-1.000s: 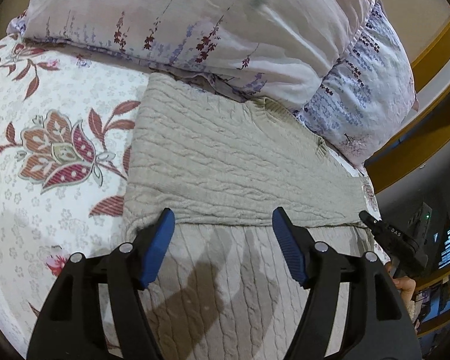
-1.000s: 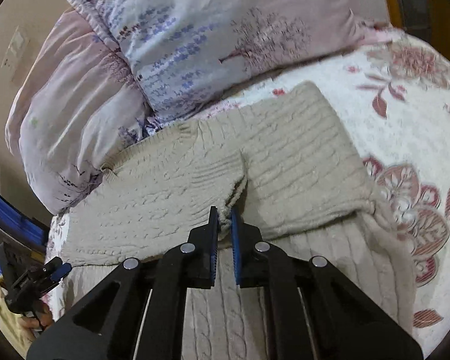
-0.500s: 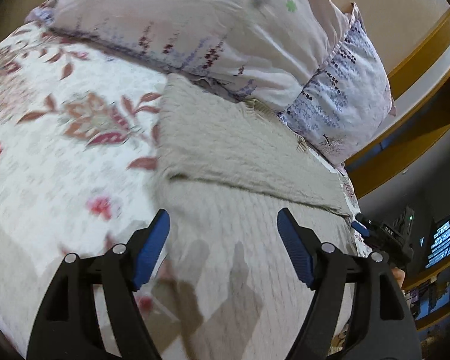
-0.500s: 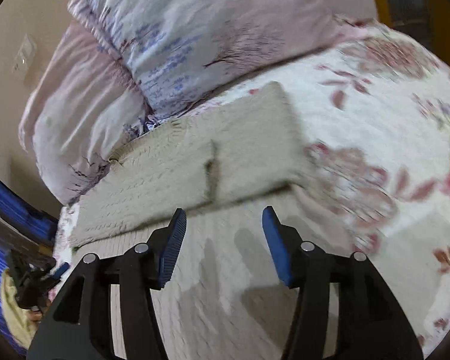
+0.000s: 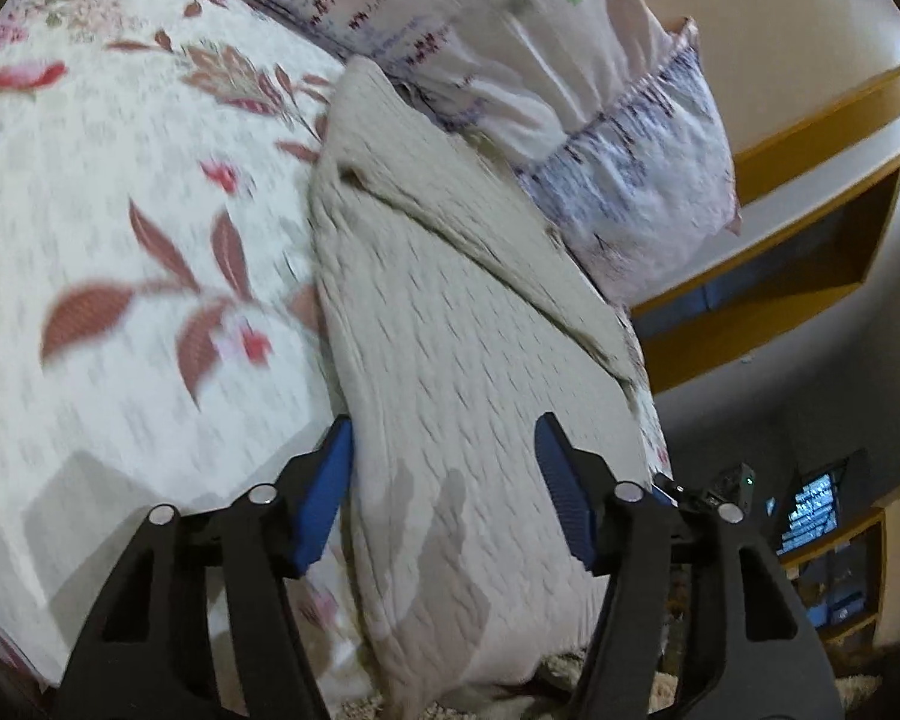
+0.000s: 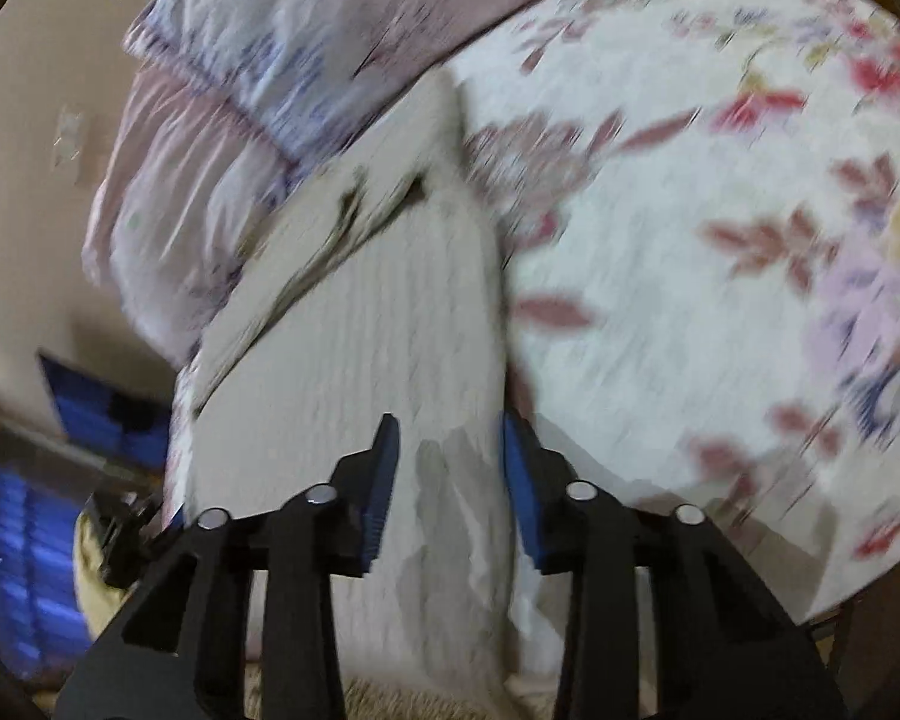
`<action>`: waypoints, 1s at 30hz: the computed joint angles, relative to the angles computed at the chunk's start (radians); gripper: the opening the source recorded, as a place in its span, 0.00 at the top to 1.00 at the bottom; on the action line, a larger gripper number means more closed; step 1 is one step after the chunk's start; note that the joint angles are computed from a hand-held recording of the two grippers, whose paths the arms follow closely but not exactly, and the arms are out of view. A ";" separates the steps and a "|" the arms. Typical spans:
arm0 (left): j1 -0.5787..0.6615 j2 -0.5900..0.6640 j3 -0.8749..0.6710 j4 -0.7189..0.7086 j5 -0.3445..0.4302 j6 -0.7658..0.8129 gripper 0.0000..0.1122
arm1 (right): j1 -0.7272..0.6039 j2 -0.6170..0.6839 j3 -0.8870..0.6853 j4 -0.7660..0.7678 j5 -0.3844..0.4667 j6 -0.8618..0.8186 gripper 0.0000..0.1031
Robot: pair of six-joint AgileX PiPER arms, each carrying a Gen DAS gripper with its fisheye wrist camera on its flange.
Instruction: Fold small clothes
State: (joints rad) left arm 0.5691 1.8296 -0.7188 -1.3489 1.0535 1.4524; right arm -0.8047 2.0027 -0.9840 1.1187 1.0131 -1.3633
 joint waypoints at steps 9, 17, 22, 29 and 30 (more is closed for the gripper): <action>0.068 -0.060 0.146 0.064 0.087 0.092 0.55 | -0.056 0.012 0.079 -0.085 0.155 -0.117 0.72; 0.110 -0.112 0.192 0.163 0.075 0.061 0.64 | -0.060 -0.027 0.151 -0.147 0.138 -0.170 0.72; 0.087 -0.197 0.185 0.263 0.012 -0.029 0.75 | -0.034 -0.070 0.185 -0.166 0.110 -0.179 0.72; 0.057 -0.234 0.195 0.305 -0.043 -0.035 0.94 | 0.018 -0.077 0.185 -0.134 0.060 -0.169 0.92; 0.061 -0.234 0.194 0.304 -0.041 -0.035 0.94 | 0.017 -0.085 0.189 -0.117 0.060 -0.179 0.92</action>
State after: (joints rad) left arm 0.6305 1.5952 -0.5248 -1.0452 1.0126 1.4179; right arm -0.7874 1.9181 -0.7946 1.0018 1.0732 -1.5421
